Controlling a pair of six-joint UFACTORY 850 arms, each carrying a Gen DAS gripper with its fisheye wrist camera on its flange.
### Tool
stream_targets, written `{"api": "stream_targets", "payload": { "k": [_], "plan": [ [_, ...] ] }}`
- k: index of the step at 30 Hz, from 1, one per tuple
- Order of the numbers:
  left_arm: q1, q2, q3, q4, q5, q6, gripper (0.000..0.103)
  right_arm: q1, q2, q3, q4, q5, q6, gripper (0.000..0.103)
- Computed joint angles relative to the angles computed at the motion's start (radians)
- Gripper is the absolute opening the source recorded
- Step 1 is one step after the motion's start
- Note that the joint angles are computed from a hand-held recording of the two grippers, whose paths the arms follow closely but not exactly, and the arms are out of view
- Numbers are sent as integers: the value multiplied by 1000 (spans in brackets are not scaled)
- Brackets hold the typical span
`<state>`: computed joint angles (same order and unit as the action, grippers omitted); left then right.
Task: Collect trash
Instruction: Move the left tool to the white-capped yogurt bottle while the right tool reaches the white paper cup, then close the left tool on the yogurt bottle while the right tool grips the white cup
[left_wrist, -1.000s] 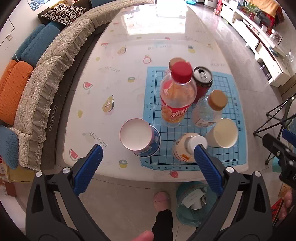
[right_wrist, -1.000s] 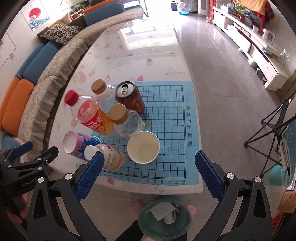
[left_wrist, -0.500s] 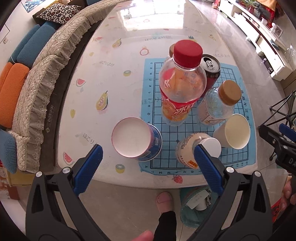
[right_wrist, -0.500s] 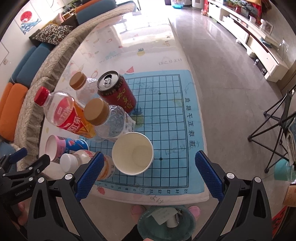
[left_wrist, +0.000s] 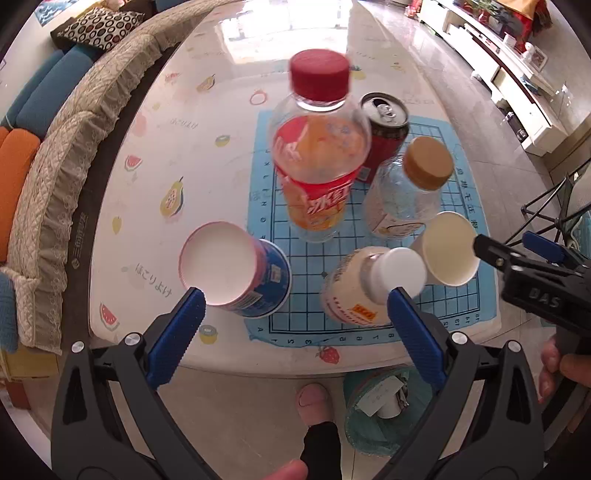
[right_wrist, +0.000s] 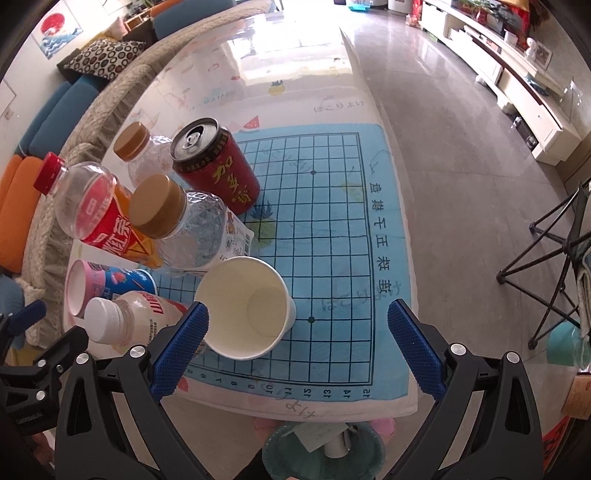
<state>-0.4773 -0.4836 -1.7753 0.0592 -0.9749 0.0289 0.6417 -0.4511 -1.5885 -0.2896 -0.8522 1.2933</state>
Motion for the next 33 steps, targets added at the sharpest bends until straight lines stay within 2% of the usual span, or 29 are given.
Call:
{"api": "stream_targets", "payload": {
  "k": [3, 4, 5, 9, 12, 17, 19, 23, 25, 29, 32, 33],
  "plan": [
    [-10, 17, 17, 36, 18, -11, 97, -5, 1, 9, 22, 15, -13, 89],
    [-10, 22, 20, 40, 22, -14, 97, -8, -2, 9, 34, 19, -26, 79],
    [-8, 30, 26, 32, 27, -13, 96, -12, -5, 10, 50, 22, -45, 76],
    [-2, 40, 33, -69, 31, 52, 96, -21, -19, 15, 89, 49, -82, 73],
    [-21, 31, 35, -62, 41, 63, 96, -29, -37, 8, 111, 53, -111, 64],
    [-36, 12, 33, -55, 46, 27, 96, -49, -61, 4, 182, 61, -186, 45],
    [-39, 5, 35, -53, 49, 13, 96, -53, -68, 4, 207, 61, -211, 32],
    [-43, -5, 41, -49, 55, -5, 96, -56, -70, 15, 225, 72, -230, 19],
    [-42, -15, 35, -53, 58, -8, 96, -56, -68, 25, 236, 82, -242, 8],
    [-45, -28, 32, -59, 65, -25, 95, -58, -56, 48, 249, 111, -261, 7],
    [-46, -38, 31, -89, 61, -17, 84, -61, -49, 57, 268, 125, -283, 5],
    [-46, -41, 31, -101, 60, -10, 77, -62, -48, 60, 266, 127, -287, 5]
  ]
}}
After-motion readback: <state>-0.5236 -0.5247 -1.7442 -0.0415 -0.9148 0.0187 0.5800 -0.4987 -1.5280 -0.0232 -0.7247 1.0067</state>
